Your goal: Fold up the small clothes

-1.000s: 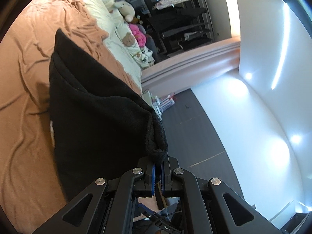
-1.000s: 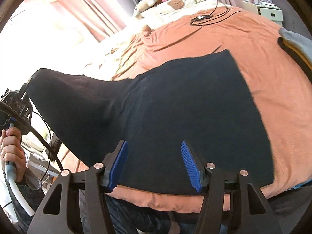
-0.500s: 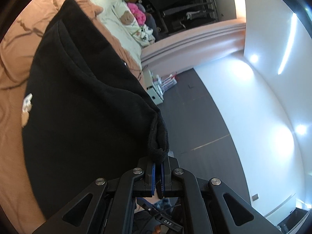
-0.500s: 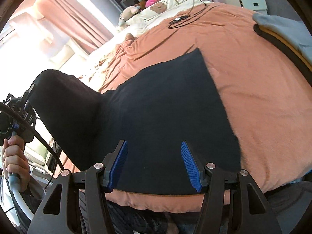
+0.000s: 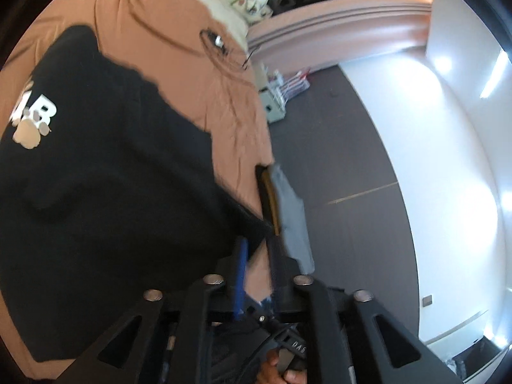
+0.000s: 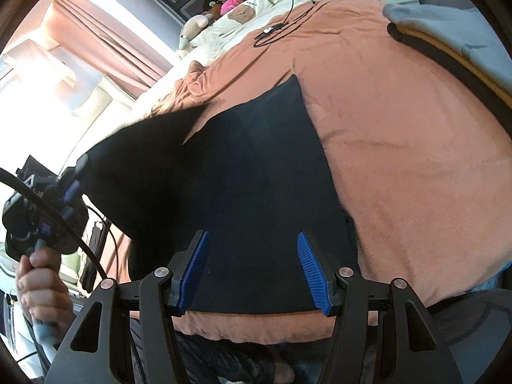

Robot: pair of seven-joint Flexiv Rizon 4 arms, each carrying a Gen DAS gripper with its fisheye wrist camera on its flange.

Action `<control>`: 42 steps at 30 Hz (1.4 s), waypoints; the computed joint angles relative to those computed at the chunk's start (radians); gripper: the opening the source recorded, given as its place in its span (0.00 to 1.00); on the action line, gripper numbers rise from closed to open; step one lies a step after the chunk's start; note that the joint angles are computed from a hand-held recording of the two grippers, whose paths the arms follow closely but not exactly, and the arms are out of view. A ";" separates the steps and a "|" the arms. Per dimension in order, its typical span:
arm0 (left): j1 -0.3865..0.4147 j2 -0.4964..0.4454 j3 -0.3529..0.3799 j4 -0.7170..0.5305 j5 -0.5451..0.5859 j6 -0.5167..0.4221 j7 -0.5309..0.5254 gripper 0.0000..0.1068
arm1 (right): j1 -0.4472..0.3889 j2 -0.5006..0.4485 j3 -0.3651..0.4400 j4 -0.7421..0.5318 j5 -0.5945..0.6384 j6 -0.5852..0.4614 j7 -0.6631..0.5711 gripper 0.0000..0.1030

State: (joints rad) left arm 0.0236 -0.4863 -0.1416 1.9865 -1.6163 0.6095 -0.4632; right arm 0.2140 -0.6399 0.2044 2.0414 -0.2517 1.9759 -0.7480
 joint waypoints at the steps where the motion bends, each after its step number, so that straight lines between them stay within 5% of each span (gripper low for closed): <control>1: 0.003 -0.002 0.003 0.001 0.004 0.000 -0.005 0.43 | -0.024 -0.010 0.024 -0.005 -0.018 0.002 0.004 0.54; 3: 0.002 0.006 0.012 0.012 -0.009 0.027 0.005 0.61 | -0.059 -0.029 0.054 -0.017 -0.048 -0.001 0.014 0.56; 4: 0.002 0.011 0.015 0.018 -0.020 0.040 0.014 0.62 | -0.076 -0.038 0.071 -0.021 -0.064 -0.002 0.021 0.57; 14: 0.027 0.029 0.061 0.060 0.042 0.139 0.017 0.62 | -0.277 -0.165 0.252 -0.152 -0.255 -0.120 0.080 0.57; 22: 0.046 0.004 0.057 0.062 0.077 0.221 -0.022 0.62 | -0.463 -0.312 0.516 -0.299 -0.288 -0.338 -0.041 0.57; 42: 0.096 -0.024 0.062 0.099 0.060 0.242 -0.080 0.61 | -0.519 -0.546 0.780 -0.639 -0.151 -0.710 -0.485 0.46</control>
